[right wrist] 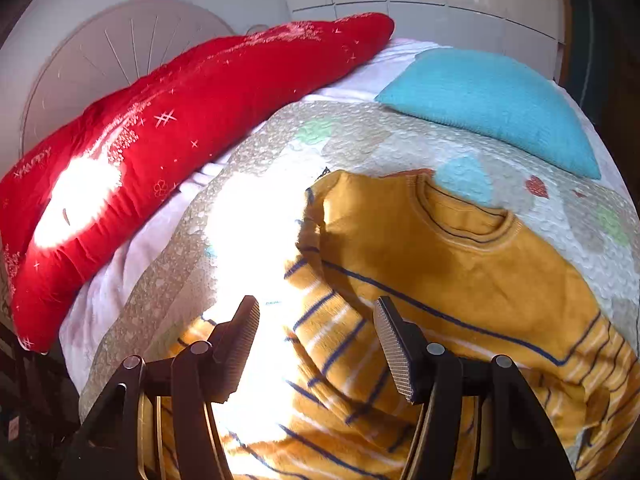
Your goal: Fold small clothes
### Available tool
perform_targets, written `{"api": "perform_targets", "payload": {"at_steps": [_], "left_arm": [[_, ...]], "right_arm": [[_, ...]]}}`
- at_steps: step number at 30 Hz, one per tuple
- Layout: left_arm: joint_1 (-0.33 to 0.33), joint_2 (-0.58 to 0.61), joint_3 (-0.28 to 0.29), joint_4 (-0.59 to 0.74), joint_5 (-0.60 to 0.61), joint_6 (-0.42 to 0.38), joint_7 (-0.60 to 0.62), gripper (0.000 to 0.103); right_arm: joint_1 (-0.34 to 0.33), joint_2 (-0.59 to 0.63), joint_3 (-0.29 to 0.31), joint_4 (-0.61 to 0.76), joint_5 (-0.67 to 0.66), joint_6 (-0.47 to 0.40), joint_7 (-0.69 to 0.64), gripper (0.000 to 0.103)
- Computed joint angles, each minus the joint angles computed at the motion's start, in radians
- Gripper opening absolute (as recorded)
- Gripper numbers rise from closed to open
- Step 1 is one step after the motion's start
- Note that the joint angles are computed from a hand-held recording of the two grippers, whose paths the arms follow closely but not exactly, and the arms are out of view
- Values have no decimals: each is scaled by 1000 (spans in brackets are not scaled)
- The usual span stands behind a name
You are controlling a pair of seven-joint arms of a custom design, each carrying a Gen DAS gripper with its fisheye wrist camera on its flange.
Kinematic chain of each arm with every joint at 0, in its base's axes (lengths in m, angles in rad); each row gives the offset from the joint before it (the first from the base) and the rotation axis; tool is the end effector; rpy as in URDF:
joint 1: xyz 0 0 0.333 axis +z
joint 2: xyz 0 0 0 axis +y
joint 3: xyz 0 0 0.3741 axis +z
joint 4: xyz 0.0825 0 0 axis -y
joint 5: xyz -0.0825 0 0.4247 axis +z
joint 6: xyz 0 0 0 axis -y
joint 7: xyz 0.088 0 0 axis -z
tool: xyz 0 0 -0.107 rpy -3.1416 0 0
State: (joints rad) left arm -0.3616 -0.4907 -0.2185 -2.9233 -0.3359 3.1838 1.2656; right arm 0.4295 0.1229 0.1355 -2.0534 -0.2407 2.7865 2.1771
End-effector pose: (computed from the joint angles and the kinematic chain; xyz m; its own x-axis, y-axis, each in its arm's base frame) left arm 0.3262 -0.1756 0.4107 -0.0594 -0.9487 0.3105 -0.7828 -0.1487 -0.6042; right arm 0.5503 0.3579 0.4828 0.2004 -0.9651 -0.1685 -0.8259 -0.0739 -0.5589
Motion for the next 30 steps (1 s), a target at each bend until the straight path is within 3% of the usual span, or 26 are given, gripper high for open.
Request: {"api": "perform_targets", "payload": {"at_steps": [4,6,8,11,14,17,19,20,22,24,26,28,30], "left_arm": [[42,-11,-1,-10,15,7,11,75],[44,-2,24,-11,15,7,21,75],[15,7,82,-12,6,7,43,75],[-19,19,146,-10,-9,16,79,75],[-76,40,214,-3,-28,36,112,75],[-173,70,308,15,-52,46,146,75],[-171,79,286,20,-59,48,154,75],[-187,82,292,21,-60,52,162,75],[-270,82,358,23,-64,60,187,75],[-318,86,388,26,-67,63,201,75],[-368,100,421,31,-67,73,215,75],[-382,124,416,39,-67,84,215,75],[-301,150,318,47,-61,91,197,71]], "right_arm": [[6,158,0,176,-18,-141,-45,61],[-35,201,41,221,96,-174,-146,8],[-23,217,20,249,94,-183,-147,7],[54,258,-79,344,-84,-256,-17,7],[96,336,-149,471,-234,-360,100,7],[105,433,-168,604,-292,-509,133,8],[97,458,-156,631,-290,-550,120,11],[98,444,-154,610,-300,-531,128,15],[105,382,-156,526,-335,-463,175,34],[111,286,-154,407,-383,-389,238,57],[76,165,-115,252,-359,-284,239,61],[38,57,-64,109,-279,-224,178,63],[11,-49,-16,-48,-143,-183,82,64]]}}
